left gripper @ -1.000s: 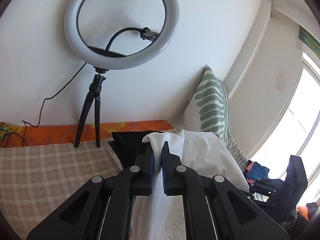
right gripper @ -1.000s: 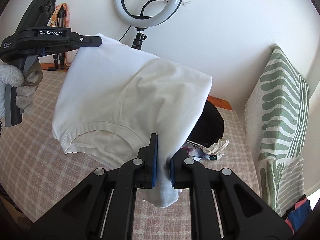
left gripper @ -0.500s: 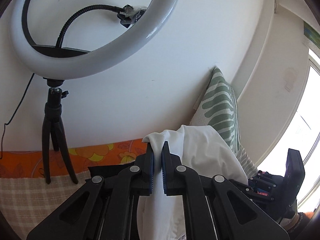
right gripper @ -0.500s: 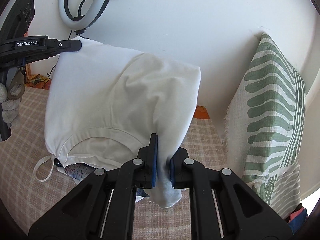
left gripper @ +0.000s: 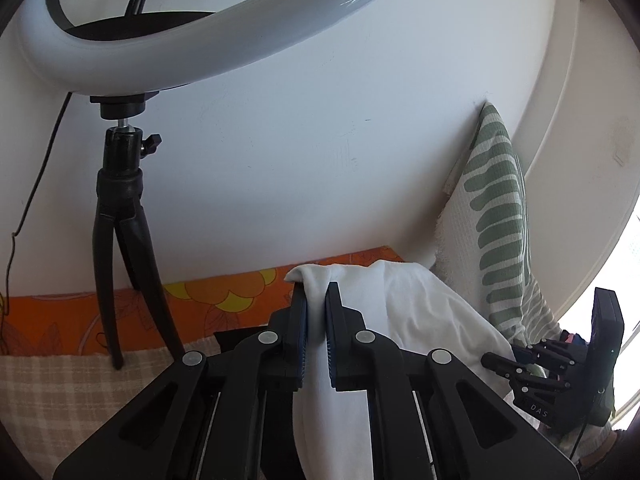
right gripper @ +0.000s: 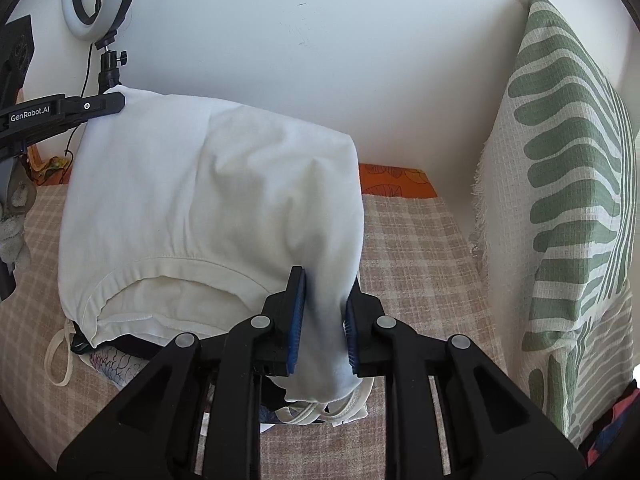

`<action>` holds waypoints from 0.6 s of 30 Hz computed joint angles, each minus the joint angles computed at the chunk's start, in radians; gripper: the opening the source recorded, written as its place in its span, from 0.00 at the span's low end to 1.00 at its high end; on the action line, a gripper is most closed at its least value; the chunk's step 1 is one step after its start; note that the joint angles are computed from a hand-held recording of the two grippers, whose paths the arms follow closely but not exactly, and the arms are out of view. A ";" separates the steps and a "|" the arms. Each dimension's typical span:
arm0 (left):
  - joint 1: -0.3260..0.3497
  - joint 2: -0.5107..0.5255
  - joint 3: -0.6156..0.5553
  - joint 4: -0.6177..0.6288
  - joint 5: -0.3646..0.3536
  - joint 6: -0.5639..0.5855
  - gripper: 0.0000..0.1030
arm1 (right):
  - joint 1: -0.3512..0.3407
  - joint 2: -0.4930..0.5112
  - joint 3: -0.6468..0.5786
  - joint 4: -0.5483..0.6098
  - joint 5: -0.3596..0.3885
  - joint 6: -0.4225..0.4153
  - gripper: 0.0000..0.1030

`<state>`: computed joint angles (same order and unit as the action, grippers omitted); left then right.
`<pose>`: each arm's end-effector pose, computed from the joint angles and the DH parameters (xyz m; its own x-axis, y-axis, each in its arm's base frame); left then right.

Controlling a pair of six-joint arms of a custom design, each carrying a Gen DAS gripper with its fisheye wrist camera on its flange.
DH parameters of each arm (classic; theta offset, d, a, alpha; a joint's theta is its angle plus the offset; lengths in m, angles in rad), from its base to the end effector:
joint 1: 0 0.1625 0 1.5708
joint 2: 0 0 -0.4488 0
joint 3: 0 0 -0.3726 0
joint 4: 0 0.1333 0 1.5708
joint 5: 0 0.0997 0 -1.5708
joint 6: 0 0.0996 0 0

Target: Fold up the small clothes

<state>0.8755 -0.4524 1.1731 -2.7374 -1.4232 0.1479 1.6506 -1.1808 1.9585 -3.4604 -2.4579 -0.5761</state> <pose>-0.4092 -0.7214 0.0669 -0.7062 0.6807 -0.1948 0.6896 0.5990 -0.4070 0.0987 -0.5305 0.3777 -0.5552 0.2982 0.7764 -0.4028 0.7203 -0.5648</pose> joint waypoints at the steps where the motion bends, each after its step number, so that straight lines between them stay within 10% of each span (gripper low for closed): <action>1: -0.005 -0.004 0.007 -0.003 0.013 0.007 0.07 | 0.003 0.000 0.002 -0.013 -0.009 -0.003 0.28; 6: -0.014 -0.042 0.059 -0.033 0.028 0.043 0.10 | 0.019 -0.020 0.025 -0.032 -0.003 0.016 0.49; 18: -0.036 -0.168 0.211 -0.061 0.023 0.058 0.10 | 0.114 -0.043 0.076 -0.089 -0.082 0.059 0.51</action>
<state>0.8399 -0.6203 1.3842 -2.7983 -1.3998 0.2061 1.7644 -1.2239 2.0349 -3.5496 -2.5396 -0.5170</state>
